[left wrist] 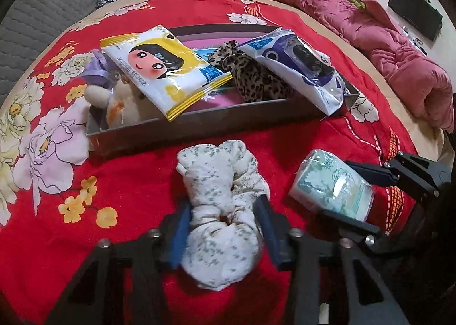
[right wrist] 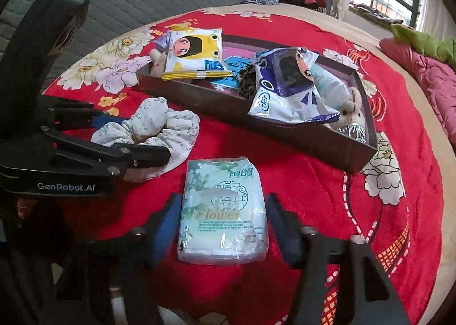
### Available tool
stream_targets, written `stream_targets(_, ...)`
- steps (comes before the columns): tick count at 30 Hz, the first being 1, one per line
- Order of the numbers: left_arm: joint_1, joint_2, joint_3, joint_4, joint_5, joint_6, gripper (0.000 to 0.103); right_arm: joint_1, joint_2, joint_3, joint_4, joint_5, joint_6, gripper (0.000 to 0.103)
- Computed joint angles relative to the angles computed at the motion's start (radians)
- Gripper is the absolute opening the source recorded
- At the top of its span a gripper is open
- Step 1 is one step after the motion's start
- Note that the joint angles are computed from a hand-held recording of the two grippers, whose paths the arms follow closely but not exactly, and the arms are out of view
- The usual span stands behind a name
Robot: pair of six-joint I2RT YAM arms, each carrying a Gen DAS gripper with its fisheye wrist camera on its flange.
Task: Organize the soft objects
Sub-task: 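Grasp the scrunchie with the left tool while the right tool grasps the green tissue pack, then carry the scrunchie with the left tool while the right tool carries the tissue pack to the box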
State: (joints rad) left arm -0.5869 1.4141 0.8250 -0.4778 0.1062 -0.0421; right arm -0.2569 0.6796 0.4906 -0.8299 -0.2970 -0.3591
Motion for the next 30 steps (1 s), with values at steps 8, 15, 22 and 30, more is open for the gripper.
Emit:
stream_targets(8,0.001,-0.036,-0.005,0.0,0.022,0.008,0.02,-0.096,-0.045,0.038,-0.046,-0.075,-0.056,0.051)
stream_targets(15,0.027,-0.133,0.004,0.008,0.052,-0.004,0.019,-0.324,-0.09,0.113,-0.114,-0.263,-0.153,0.051)
stream_targets(22,0.072,-0.141,0.056,0.032,0.072,-0.027,0.018,-0.505,-0.037,0.172,-0.051,-0.386,-0.158,0.051)
stream_targets(30,0.049,0.003,0.152,0.095,0.061,-0.063,0.018,-0.507,0.12,0.188,0.11,-0.355,-0.061,0.051)
